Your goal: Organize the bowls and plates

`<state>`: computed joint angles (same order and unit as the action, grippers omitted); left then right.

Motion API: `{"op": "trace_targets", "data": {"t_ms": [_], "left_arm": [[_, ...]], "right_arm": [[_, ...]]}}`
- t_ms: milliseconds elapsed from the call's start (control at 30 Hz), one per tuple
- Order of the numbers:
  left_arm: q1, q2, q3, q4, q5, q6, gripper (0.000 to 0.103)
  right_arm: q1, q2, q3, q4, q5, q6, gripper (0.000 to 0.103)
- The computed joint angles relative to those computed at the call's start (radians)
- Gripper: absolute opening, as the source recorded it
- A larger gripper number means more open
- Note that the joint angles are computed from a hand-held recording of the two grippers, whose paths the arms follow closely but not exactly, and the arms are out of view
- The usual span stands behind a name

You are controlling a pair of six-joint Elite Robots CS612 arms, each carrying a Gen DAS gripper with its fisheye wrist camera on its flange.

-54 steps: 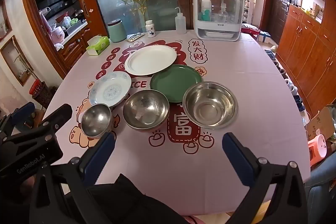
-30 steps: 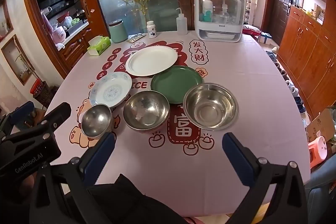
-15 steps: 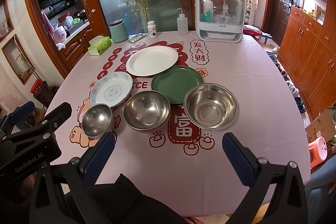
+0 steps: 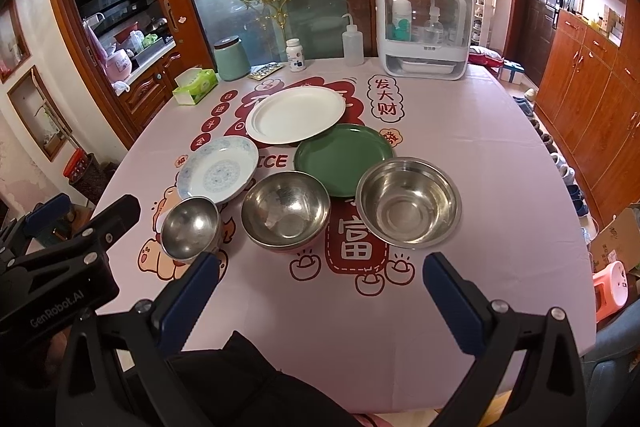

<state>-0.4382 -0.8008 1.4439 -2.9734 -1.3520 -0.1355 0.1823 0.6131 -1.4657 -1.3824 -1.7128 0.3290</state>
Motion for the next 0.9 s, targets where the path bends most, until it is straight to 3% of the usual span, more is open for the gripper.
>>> {"op": "trace_targets", "data": {"t_ms": [400, 900], "left_arm": [[0.003, 0.005, -0.022, 0.054, 0.008, -0.013, 0.102], [0.023, 0.079, -0.197, 0.195, -0.018, 0.002, 0.102]], "right_arm": [[-0.009, 0.002, 0.005, 0.004, 0.032, 0.009, 0.102], [-0.048, -0.048, 0.106, -0.063, 0.052, 0.057, 0.100]]}}
